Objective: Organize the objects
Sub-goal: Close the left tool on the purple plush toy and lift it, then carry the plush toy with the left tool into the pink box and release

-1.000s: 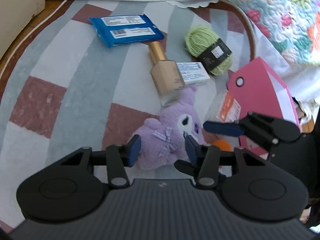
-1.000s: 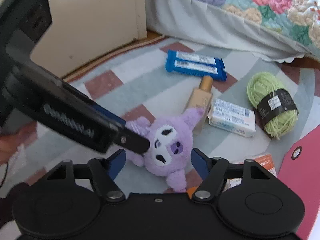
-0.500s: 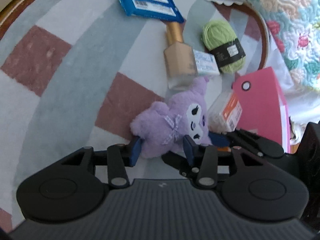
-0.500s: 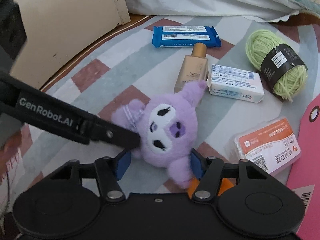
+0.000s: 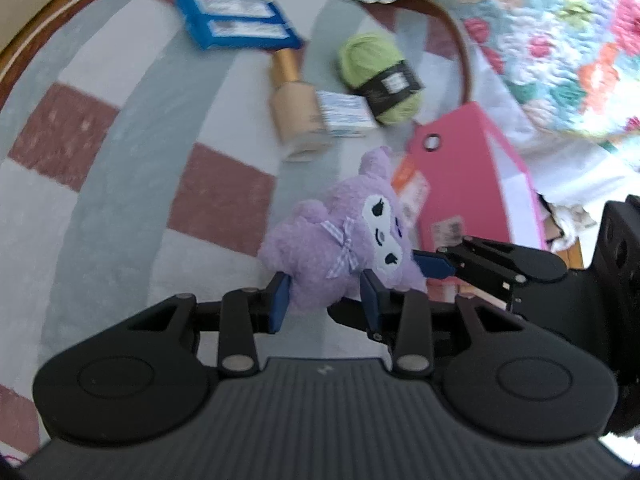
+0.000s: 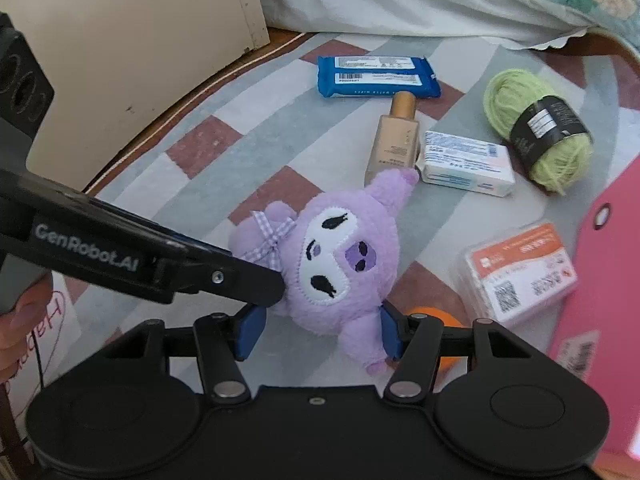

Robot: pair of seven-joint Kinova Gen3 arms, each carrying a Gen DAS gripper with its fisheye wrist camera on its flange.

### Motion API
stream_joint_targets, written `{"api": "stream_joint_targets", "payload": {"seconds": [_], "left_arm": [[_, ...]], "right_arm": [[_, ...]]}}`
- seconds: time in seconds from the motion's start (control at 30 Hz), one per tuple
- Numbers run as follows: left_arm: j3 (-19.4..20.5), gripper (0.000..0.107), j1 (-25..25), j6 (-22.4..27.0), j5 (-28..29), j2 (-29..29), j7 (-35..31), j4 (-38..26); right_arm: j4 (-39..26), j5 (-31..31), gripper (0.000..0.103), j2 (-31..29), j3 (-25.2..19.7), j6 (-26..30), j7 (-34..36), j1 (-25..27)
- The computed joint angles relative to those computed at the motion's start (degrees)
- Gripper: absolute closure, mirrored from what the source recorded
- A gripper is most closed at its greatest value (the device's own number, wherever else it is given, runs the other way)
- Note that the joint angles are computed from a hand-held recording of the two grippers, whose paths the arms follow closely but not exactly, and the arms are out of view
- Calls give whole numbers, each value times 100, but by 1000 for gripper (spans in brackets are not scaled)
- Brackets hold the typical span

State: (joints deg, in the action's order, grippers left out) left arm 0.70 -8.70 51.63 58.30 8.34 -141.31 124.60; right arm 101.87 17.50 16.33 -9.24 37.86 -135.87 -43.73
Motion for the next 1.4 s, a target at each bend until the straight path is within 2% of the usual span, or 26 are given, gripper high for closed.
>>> {"api": "stream_joint_targets", "payload": {"seconds": [0.13, 0.3, 0.63, 0.87, 1.0, 1.23, 1.4], "left_arm": [[0, 71, 55, 342, -172, -400, 24, -171], [29, 71, 394, 654, -646, -895, 407, -607], [66, 71, 1026, 1070, -1085, -1307, 1001, -1548], [276, 71, 1441, 1091, -1187, -1160, 1411, -2229], [477, 71, 1697, 939, -1333, -1007, 1630, -2579], [833, 71, 2095, 774, -1565, -385, 2083, -3255], [1063, 71, 2329, 696, -1832, 115, 2390, -3690]], "right_arm": [[-120, 75, 39, -280, -41, 451, -151, -99], [-324, 47, 41, -652, -226, 1134, -384, -78], [-587, 836, 44, -1330, -738, 2303, -1193, -177], [-607, 1282, 46, -1729, -1010, 2907, -1433, -91], [-496, 1501, 48, -1970, -1195, 3162, -1648, 44], [-170, 1595, 49, -2409, -1377, 3363, -1746, 480], [72, 1337, 51, -2646, -1275, 3217, -1384, 902]]}}
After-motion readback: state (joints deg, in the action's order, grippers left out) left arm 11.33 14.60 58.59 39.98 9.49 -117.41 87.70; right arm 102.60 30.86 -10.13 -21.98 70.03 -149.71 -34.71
